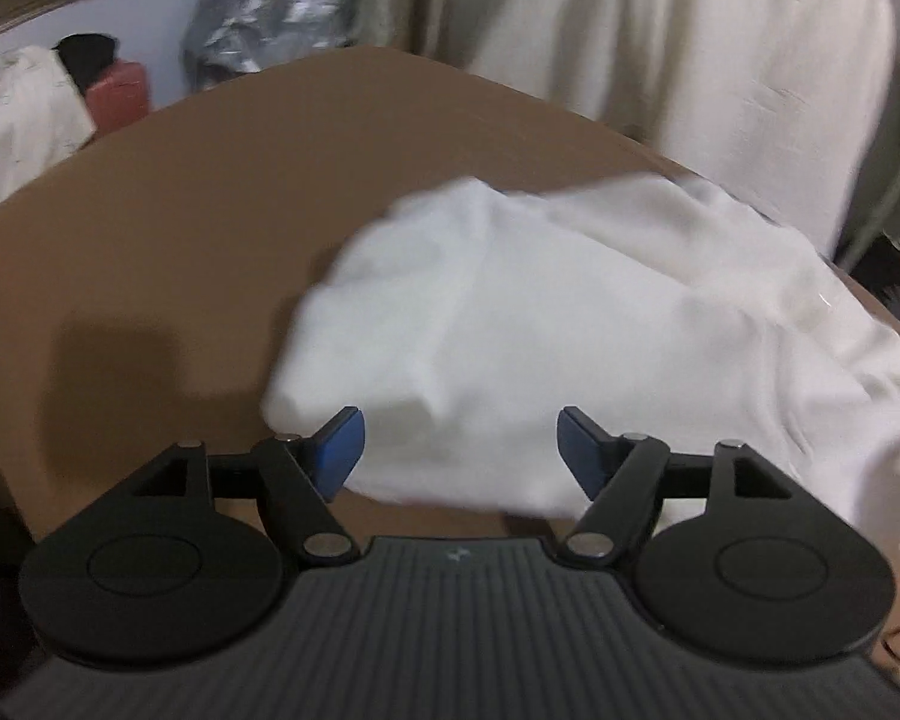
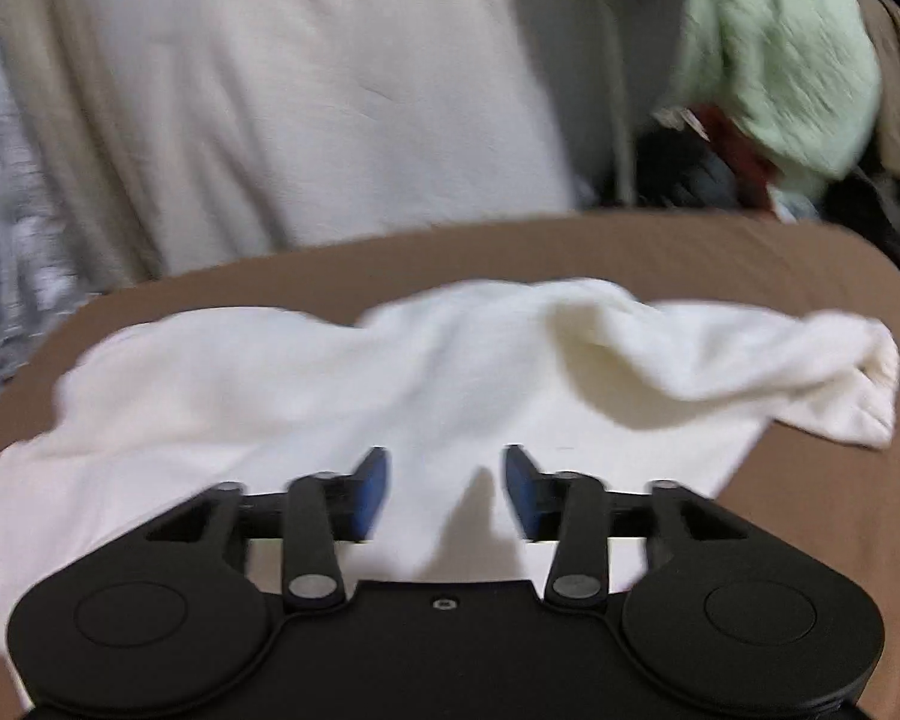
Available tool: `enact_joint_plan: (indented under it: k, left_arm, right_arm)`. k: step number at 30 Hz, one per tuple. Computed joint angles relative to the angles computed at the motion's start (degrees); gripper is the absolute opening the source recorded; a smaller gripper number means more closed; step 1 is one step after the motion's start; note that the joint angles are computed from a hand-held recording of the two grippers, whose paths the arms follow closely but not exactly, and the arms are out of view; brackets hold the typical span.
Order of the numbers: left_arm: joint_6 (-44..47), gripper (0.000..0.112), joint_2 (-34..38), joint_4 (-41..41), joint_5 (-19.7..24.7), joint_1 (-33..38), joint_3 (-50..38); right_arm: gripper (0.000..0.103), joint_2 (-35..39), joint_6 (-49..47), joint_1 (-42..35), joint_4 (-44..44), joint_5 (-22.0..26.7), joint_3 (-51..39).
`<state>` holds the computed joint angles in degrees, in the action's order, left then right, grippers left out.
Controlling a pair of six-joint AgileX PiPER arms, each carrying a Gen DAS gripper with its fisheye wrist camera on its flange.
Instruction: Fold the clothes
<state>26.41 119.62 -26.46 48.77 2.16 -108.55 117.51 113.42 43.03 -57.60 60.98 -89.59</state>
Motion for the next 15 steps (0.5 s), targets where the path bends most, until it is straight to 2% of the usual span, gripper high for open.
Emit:
enact_joint_plan:
  k: [3, 6, 9, 10, 13, 15]
  left_arm:
    - [4.54, 0.071, -3.09, -2.77, -2.35, -2.12, 9.91]
    - [8.04, 0.070, -4.41, -5.07, -4.44, -4.70, 17.36]
    - [11.00, 0.070, -5.16, -4.09, -11.70, -7.56, 21.06]
    - [10.90, 0.071, -4.56, -3.86, -12.51, -7.77, 20.36]
    - [9.23, 0.077, -2.49, -4.98, -10.36, -6.84, 17.55]
    - [7.73, 0.080, -1.02, -5.98, -8.08, -5.95, 15.45]
  right_arm:
    - [0.061, 2.47, -1.30, 2.10, 1.01, -4.46, -2.06]
    - [0.061, 0.95, -1.06, 2.35, -0.89, -14.33, 0.20]
    - [0.062, -0.55, 2.96, 1.83, -5.48, -24.80, 3.86]
    - [0.063, -1.12, 4.13, 1.17, -6.48, -28.35, 5.18]
    - [0.064, -2.28, 4.15, -1.96, -3.91, -40.80, 8.92]
    - [0.064, -2.08, -0.38, -4.71, 3.28, -50.11, 11.26]
